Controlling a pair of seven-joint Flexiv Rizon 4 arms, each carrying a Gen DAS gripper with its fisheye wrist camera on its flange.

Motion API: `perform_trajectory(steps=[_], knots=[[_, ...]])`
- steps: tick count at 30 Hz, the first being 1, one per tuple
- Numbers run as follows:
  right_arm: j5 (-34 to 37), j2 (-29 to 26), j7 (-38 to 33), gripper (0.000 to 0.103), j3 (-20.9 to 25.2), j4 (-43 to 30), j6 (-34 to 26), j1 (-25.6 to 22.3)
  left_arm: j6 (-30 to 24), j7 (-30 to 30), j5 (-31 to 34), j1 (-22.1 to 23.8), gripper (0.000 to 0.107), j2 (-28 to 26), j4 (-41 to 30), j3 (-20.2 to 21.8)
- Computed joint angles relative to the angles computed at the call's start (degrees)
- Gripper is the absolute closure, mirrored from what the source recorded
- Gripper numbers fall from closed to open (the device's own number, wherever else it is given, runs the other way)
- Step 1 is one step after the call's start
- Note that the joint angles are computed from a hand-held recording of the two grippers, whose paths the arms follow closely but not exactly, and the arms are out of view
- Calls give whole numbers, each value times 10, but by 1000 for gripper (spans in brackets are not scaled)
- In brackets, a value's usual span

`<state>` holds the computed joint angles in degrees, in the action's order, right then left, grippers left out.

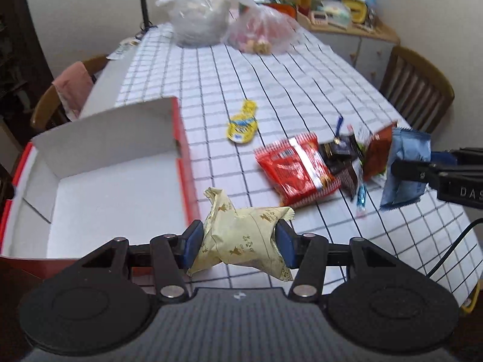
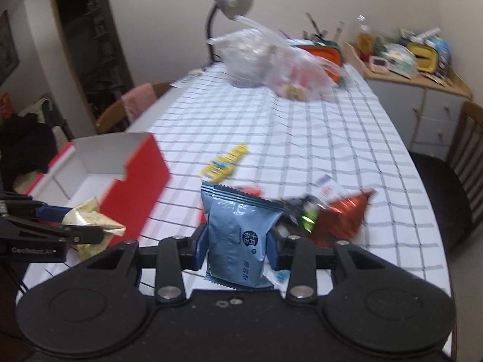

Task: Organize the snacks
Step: 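Carry both snacks into the white box and open both tools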

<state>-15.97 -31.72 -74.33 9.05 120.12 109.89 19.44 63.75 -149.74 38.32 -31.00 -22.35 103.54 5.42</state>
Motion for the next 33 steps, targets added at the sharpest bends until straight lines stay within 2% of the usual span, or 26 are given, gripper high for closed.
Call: perform_trajectory(steps=[8,14,21,23,27,33], knots=[[-3,1,16,66,13,-48,-43,50,8,-8,36,36,55,65,50,10],[10,-13,34,66,-28,-92,-68,132,25,-2,59,89,55,104,92,6],[0,-51,57,66,-53,-155,-114,192,58,20,73,151,55,123,126,6],[-7,-68,66,66,-52,-178,-133,199,74,32,71,167,55,121,135,8],[-27,-107,72,66,-19,-233,-194,187,90,57,59,190,55,114,150,16],[-48,-151,64,66,6,-297,-277,190,112,77,42,207,55,110,179,31]])
